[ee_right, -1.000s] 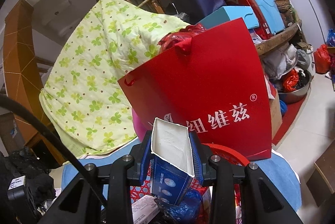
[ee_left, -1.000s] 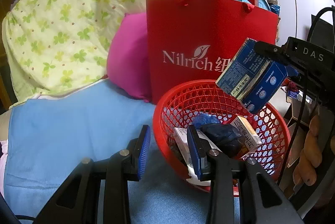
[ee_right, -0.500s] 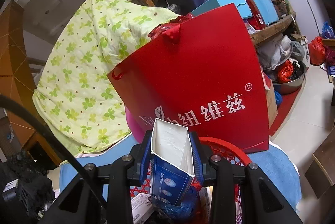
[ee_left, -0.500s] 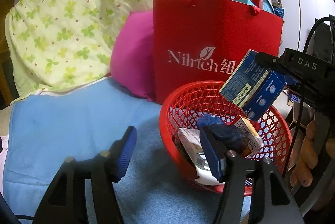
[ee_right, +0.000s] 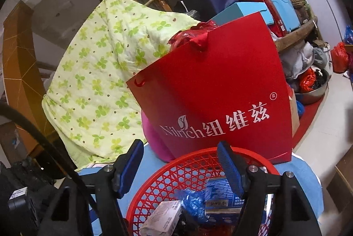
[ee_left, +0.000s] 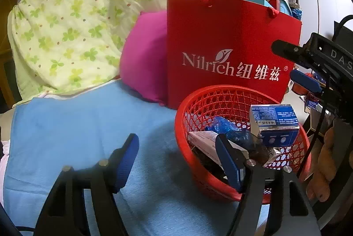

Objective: Collect trash

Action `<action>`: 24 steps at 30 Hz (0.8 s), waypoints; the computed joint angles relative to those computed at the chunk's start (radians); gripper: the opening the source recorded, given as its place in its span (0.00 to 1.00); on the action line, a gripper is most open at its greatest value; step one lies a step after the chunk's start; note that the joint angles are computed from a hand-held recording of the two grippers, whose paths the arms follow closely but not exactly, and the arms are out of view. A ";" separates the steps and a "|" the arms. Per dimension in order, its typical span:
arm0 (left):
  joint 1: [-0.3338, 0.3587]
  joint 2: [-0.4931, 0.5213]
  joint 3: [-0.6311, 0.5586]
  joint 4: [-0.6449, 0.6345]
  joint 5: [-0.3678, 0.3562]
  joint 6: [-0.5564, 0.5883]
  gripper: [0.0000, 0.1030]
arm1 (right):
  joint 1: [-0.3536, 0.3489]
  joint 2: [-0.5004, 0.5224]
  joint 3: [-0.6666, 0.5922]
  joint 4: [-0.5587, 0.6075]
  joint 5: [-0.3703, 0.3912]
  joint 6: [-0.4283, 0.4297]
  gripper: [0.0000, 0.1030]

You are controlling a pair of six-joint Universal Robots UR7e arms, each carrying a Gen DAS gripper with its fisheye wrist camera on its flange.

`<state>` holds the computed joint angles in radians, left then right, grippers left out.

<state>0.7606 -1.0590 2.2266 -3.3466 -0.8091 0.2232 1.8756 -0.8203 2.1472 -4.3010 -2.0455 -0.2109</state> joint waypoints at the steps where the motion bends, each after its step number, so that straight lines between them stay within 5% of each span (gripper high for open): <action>1: 0.001 0.002 -0.001 -0.003 0.004 0.000 0.73 | 0.000 0.000 -0.001 -0.003 -0.001 0.003 0.71; 24: -0.001 -0.006 0.002 -0.019 0.062 -0.001 0.79 | 0.014 0.020 -0.023 0.012 -0.027 0.020 0.71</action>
<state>0.7596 -1.0653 2.2290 -3.3658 -0.7471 0.2219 1.8899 -0.8006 2.1240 -4.2892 -2.0722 -0.1908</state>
